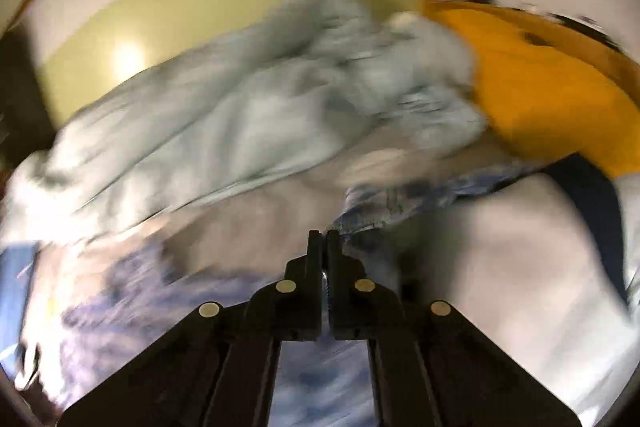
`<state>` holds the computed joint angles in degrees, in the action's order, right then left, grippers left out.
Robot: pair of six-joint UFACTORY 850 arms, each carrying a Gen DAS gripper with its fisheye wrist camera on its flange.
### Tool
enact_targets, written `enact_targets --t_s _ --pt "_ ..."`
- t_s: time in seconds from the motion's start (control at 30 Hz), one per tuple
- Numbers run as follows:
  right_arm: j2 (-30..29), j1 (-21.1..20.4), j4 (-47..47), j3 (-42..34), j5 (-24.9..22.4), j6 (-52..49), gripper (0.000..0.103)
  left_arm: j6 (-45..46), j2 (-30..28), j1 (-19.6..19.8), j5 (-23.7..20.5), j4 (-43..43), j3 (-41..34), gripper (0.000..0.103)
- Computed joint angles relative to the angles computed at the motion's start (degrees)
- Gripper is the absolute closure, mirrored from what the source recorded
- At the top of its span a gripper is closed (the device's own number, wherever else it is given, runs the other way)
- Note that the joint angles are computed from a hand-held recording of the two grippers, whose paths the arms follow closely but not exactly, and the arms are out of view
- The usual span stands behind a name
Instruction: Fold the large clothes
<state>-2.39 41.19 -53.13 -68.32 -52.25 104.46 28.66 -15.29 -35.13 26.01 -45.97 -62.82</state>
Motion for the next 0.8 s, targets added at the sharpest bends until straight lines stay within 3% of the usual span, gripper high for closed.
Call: enact_targets --t_s 0.13,0.23,0.3,0.37,0.43,0.5,0.57,0.63,0.73,0.8 --pt "-9.02 6.52 -2.73 -7.34 7.71 0.88 0.101 -2.14 0.37 0.86 -1.52 0.62 0.12 0.0" --pt "-16.49 7.27 0.44 -11.36 16.09 2.0 0.101 -5.58 0.68 1.22 -3.11 3.64 0.4 0.0" --pt "-21.6 6.95 6.06 -14.29 19.68 -0.46 0.101 -2.24 0.42 0.73 -2.38 1.12 0.18 0.0" --pt "-27.16 7.33 11.49 -19.4 16.17 -6.22 0.1 1.14 0.04 0.39 -1.81 -1.66 -0.2 0.0" --pt "-31.28 8.62 9.21 -23.84 8.42 -6.54 0.094 1.69 -0.25 0.49 -2.53 -2.33 -0.56 0.0" --pt "-31.95 9.02 8.83 -24.65 6.96 -7.9 0.086 2.21 -0.63 0.6 -3.25 -3.15 -0.96 0.0" --pt "-29.17 9.06 6.0 -21.28 10.54 -7.48 0.078 3.98 -0.99 0.32 -2.77 -4.75 -1.16 0.0" --pt "-24.86 9.49 -0.98 -15.88 12.5 0.65 0.056 6.37 -1.4 -0.07 -2.33 -6.58 -1.43 0.0" --pt "-18.26 9.19 -10.84 -7.56 15.18 15.75 0.052 10.11 -1.9 -0.84 -1.57 -9.02 -1.63 0.0" --pt "-14.58 8.78 -14.08 -3.08 14.44 24.73 0.051 11.73 -2.12 -1.42 -0.85 -9.5 -1.57 0.0"
